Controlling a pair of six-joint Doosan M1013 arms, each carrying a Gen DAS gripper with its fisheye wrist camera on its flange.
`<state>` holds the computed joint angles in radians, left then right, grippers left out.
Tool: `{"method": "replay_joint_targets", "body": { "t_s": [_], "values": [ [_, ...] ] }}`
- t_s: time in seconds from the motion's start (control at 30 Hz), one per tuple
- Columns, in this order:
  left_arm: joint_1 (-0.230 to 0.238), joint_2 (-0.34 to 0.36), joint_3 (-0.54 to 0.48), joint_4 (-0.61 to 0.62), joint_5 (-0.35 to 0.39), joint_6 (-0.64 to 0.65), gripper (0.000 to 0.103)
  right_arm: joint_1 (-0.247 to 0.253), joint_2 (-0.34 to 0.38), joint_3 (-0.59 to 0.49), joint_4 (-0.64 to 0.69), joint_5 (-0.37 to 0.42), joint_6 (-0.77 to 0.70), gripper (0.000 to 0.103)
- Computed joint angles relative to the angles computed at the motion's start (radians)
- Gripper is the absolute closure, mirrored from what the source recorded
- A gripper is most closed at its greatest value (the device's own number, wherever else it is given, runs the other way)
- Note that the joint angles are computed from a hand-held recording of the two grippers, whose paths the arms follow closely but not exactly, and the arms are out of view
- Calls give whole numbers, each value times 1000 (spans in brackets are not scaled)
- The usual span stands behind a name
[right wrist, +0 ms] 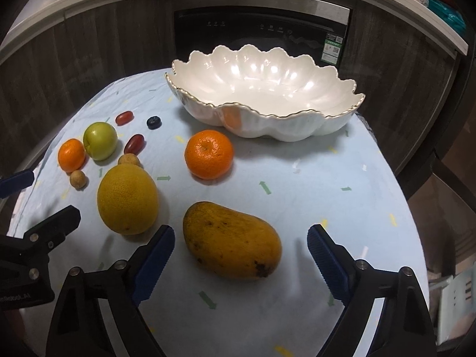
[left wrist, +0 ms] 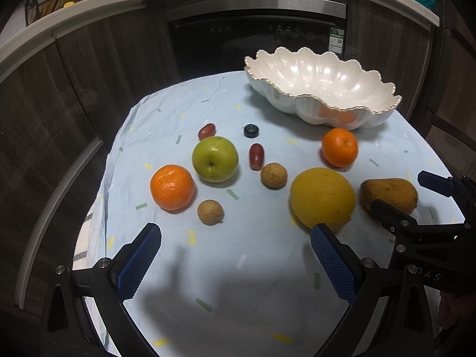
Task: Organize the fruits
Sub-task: 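Move the right tool to the mango while the left tool approaches a kiwi, then close the right tool on the mango while the left tool grasps the kiwi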
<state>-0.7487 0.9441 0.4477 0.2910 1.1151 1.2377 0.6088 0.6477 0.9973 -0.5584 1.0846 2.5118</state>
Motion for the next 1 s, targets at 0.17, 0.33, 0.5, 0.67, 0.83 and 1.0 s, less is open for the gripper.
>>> {"method": "replay_joint_targets", "body": {
  "t_s": [0.17,0.33,0.5,0.67,0.83,1.0],
  "values": [
    [7,26,-39,1,24,-4,6,-1,15,-18,9,11,-15,17],
    [15,59,-92,1,52,-9,10,-1,26,-32,16,24,-24,18],
    [22,96,-156,-23,91,3,26,-4,33,-41,28,38,-23,24],
    [24,125,-205,-39,127,2,34,-7,34,-40,41,33,-20,30],
    [29,162,-274,-61,169,5,45,-9,35,-38,49,26,-17,30],
    [29,169,-284,-55,158,2,60,-12,31,-28,51,8,-8,31]
  ]
}}
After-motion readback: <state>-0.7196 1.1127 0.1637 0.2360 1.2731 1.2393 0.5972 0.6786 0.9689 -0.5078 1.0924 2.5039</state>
